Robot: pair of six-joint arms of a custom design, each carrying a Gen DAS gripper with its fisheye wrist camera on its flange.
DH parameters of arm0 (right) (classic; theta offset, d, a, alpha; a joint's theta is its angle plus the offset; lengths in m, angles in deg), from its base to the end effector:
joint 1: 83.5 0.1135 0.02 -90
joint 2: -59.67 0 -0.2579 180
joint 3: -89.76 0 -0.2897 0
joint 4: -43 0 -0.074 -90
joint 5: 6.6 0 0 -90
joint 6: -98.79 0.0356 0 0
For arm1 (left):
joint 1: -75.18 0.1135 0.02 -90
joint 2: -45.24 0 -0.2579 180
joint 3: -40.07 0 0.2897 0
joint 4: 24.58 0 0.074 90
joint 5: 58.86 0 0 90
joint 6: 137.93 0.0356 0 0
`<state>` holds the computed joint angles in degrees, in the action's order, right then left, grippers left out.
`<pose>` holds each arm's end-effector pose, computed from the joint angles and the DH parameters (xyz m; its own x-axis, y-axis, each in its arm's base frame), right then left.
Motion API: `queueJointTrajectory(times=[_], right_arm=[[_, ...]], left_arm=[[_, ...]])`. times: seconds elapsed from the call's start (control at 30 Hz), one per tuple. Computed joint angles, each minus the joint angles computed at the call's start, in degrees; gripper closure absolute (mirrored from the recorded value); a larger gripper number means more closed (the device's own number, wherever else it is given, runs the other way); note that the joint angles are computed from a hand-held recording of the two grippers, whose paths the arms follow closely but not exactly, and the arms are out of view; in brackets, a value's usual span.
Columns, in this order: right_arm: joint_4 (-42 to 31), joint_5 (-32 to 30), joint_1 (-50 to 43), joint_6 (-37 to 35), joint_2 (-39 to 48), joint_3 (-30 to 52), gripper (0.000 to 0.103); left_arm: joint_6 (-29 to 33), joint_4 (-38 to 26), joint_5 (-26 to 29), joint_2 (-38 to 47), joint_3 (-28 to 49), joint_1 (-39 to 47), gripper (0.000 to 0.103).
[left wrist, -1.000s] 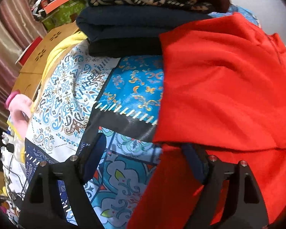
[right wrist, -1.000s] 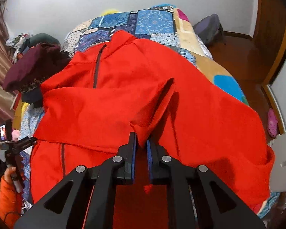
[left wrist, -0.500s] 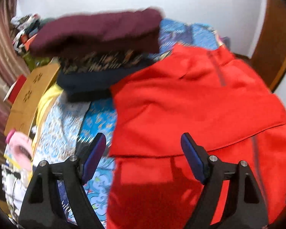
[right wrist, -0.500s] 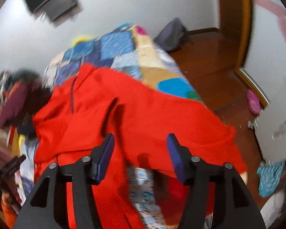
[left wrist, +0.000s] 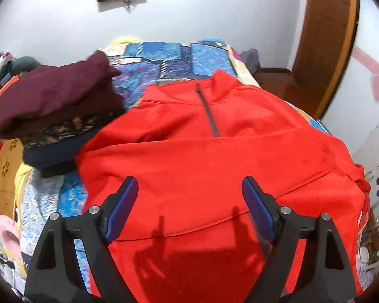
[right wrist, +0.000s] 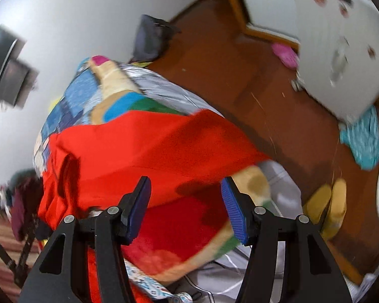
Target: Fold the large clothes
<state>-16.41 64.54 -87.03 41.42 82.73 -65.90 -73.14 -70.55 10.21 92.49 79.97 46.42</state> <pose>0.1297 0.0035 0.1295 -0.7743 0.5590 -0.2966 0.3627 0.7761 0.5159 0.1782 -0.0833 0.1798 -0.7478 -0.0434 -0.6625 -0.0621 0.9981 0.0048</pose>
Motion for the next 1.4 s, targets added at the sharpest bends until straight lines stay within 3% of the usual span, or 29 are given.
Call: queueJointTrajectory(times=[0.23, 0.47, 0.53, 0.6, 0.7, 0.8, 0.93, 1.13, 1.27, 1.4], right_arm=[[13.5, -9.0, -7.3, 0.4, 14.7, -3.4, 0.049], [27.3, -6.8, -6.3, 2.4, 24.5, -3.4, 0.05], [32.2, -5.8, -6.3, 3.7, 28.6, -3.4, 0.058], [35.7, -4.5, -6.4, 4.8, 32.5, -3.2, 0.083], [39.9, -5.3, -7.2, 6.0, 36.4, -3.2, 0.093], [37.6, -3.1, -5.2, 6.3, 33.3, -2.4, 0.097], [30.1, 3.2, 0.2, 6.2, 22.7, 0.1, 0.098], [20.8, 12.7, 11.4, 5.2, 9.8, 8.6, 0.098], [19.6, 20.5, 22.5, 4.6, 8.9, 15.5, 0.098], [22.7, 25.5, 32.3, 4.1, 14.7, 21.1, 0.098]], left_arm=[[-2.3, 3.4, 0.4, 7.4, 1.6, -3.5, 0.019], [-3.2, 4.8, 0.7, 11.6, 2.6, -3.2, 0.019], [-3.8, 5.2, 1.3, 12.1, 2.5, -2.9, 0.019], [-4.2, 5.5, 1.9, 12.4, 2.5, -2.7, 0.019], [-4.4, 5.5, 1.8, 12.7, 2.4, -2.7, 0.019], [-4.4, 5.4, 1.8, 12.1, 2.1, -2.5, 0.019], [-4.4, 5.0, 1.8, 10.0, 1.5, -2.0, 0.019], [-4.2, 4.0, 1.7, 6.1, 0.0, -1.6, 0.019], [-4.0, 3.3, 2.5, 2.7, -1.4, -0.7, 0.019], [-3.5, 1.7, 2.7, -1.2, -2.8, 0.2, 0.019]])
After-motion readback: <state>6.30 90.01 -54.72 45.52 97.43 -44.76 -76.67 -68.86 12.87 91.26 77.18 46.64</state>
